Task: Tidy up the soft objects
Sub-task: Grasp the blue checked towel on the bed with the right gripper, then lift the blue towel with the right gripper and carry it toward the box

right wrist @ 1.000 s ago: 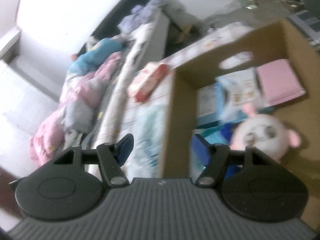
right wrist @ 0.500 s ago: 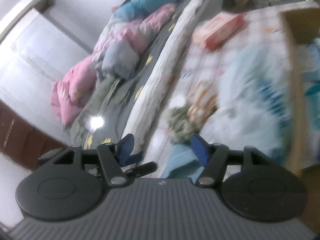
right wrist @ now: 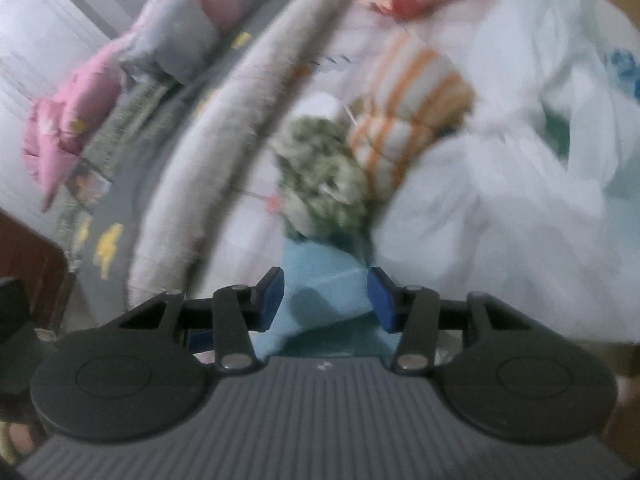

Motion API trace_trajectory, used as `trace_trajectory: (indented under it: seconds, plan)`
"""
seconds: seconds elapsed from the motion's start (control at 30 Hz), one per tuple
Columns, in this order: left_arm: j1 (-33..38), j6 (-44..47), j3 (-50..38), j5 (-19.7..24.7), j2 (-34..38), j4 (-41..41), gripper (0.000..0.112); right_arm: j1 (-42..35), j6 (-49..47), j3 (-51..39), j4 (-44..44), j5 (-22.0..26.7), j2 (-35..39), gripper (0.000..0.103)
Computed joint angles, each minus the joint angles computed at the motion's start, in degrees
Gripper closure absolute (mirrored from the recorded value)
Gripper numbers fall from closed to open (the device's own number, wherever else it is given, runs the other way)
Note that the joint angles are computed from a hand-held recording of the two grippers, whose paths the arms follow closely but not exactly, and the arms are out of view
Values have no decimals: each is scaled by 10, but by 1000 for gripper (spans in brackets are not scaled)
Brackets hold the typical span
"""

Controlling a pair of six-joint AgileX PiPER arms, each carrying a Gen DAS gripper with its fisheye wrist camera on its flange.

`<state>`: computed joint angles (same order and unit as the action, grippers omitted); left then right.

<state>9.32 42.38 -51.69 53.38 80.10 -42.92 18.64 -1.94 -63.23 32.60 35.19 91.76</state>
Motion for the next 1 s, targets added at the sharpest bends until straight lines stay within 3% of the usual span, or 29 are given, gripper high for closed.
trace_trajectory:
  seconds: [0.13, 0.37, 0.7, 1.0]
  plan:
    - [-8, 6, -3, 0, 21, -9, 58, 6, 18, 25, -10, -18, 0, 58]
    - [-16, 39, -4, -13, 44, -45, 56, -13, -34, 44, 64, -17, 5, 58]
    - [-22, 91, 18, -38, 36, -80, 49, -83, -183, 69, 273, 67, 28, 58]
    - [2, 113, 30, 15, -1, -85, 53, -110, -252, 101, 392, 135, 46, 58]
